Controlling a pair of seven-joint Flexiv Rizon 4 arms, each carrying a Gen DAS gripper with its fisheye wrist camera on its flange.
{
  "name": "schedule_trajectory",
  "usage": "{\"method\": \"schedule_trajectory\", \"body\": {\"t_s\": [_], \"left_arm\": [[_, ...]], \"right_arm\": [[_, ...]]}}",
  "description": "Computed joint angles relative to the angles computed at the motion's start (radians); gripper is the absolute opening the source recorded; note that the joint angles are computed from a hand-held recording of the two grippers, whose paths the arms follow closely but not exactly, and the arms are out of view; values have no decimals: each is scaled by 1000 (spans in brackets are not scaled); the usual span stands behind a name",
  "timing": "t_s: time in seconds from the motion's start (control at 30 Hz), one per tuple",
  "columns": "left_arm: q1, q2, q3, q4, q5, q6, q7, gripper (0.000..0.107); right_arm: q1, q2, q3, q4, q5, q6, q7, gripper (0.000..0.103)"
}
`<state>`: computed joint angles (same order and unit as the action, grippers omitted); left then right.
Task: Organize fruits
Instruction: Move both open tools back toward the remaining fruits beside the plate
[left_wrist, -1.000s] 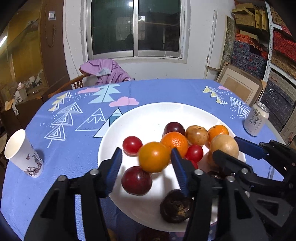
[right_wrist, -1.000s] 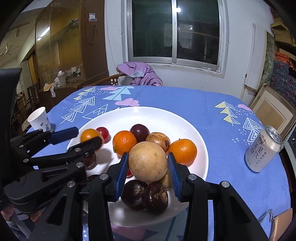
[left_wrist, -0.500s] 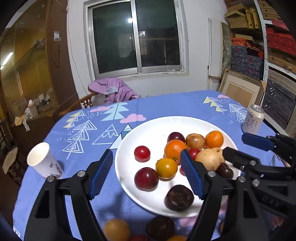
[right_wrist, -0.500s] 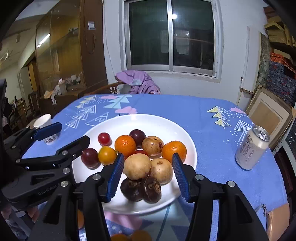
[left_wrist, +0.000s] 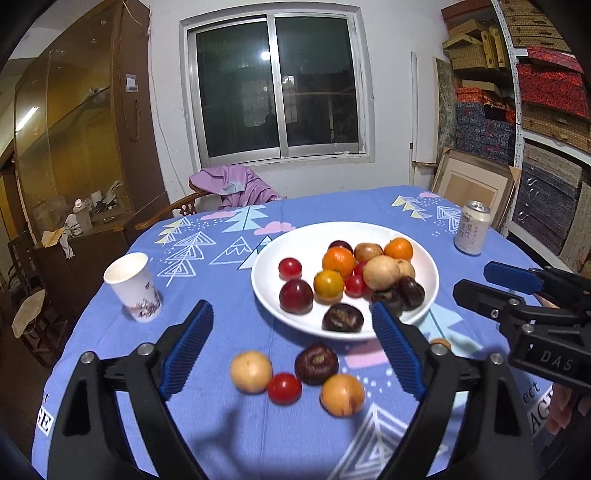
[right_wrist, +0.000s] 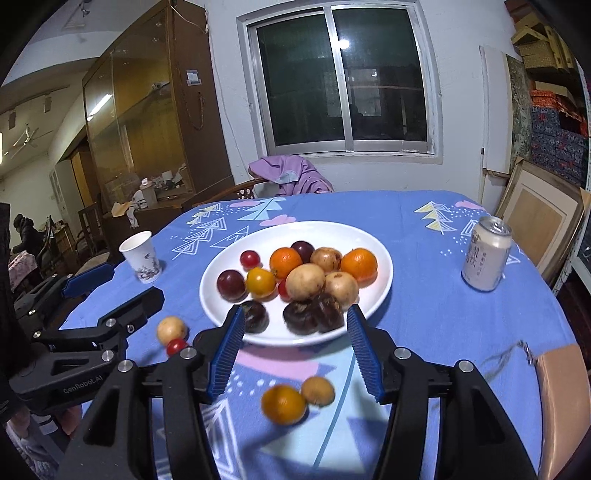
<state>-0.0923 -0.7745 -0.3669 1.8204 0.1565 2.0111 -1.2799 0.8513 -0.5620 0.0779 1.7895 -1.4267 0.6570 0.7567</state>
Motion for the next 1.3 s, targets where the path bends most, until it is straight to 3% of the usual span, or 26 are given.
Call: {"method": "schedule_trajectory", "body": {"t_s": [0.13, 0.3, 0.63, 1.3], "left_arm": [[20, 21, 9, 80, 31, 46, -18, 88], [24, 25, 21, 114, 51, 44, -14, 88], [40, -9, -16, 69, 8, -60, 16, 89], [-14, -16, 29, 50, -53, -60, 51, 89]], "right_arm": [[35, -2, 13, 11, 3, -41, 25, 67], [51, -9, 24, 22, 12, -54, 43, 68], [50, -34, 19, 8, 77, -25, -6, 70], [59, -79, -14, -29, 152, 34, -85, 72]]}}
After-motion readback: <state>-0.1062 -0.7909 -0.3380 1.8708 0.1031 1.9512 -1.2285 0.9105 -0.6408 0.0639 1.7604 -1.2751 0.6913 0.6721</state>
